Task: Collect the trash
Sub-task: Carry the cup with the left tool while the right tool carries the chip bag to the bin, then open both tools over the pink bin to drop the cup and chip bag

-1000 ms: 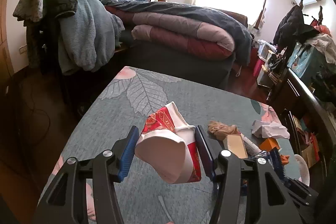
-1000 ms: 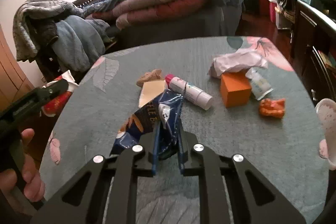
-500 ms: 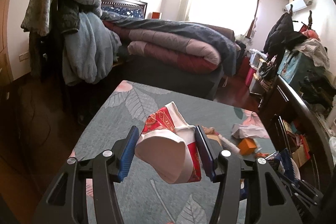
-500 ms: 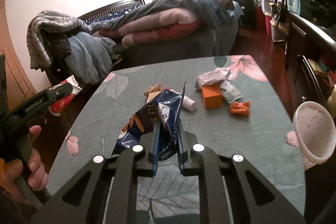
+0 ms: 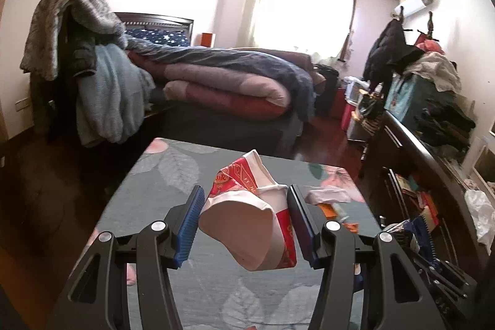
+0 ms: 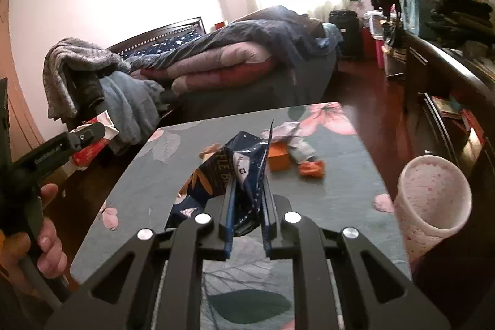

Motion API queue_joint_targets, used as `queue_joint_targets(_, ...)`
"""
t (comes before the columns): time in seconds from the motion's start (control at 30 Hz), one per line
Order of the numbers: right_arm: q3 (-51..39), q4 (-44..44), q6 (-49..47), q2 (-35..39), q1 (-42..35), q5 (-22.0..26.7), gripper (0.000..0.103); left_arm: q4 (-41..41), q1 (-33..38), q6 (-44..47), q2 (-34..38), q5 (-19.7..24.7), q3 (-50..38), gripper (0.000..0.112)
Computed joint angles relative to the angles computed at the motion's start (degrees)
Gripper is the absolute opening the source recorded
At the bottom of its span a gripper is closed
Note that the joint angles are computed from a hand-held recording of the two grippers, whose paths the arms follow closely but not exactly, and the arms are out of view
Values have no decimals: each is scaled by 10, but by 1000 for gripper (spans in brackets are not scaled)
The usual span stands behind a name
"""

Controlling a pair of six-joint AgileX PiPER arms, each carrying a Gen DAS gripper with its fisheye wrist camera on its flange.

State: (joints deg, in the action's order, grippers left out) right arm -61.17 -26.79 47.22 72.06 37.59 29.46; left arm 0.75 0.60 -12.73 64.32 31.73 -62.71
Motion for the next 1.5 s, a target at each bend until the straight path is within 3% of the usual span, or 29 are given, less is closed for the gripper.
queue_joint_targets(0.17,39,-4,2,-47,-39,-2,15,76,-85,-80,15,0,-19,55)
queue_joint_targets(0.47,110,115,-129,-123,-207,-32,15,188,-237,-192,93,-1,-85,55)
queue_joint_targets(0.73,159,359,-401,-120,-432,-77,15,141,-321,-143,228,-9,-194,55)
queue_joint_targets(0.97,159,513,-583,-36,-557,-116,15,107,-380,-88,389,-8,-340,55)
queue_joint_targets(1.13,140,439,-519,42,-573,-168,15,68,-400,-38,500,36,-472,55)
queue_joint_targets(1.23,130,293,-377,80,-572,-195,15,37,-404,-5,560,73,-556,55)
queue_joint_targets(1.4,101,184,-273,146,-577,-217,16,14,-411,26,682,163,-739,56)
queue_joint_targets(1.5,83,58,-153,183,-572,-223,19,12,-413,34,756,224,-864,56)
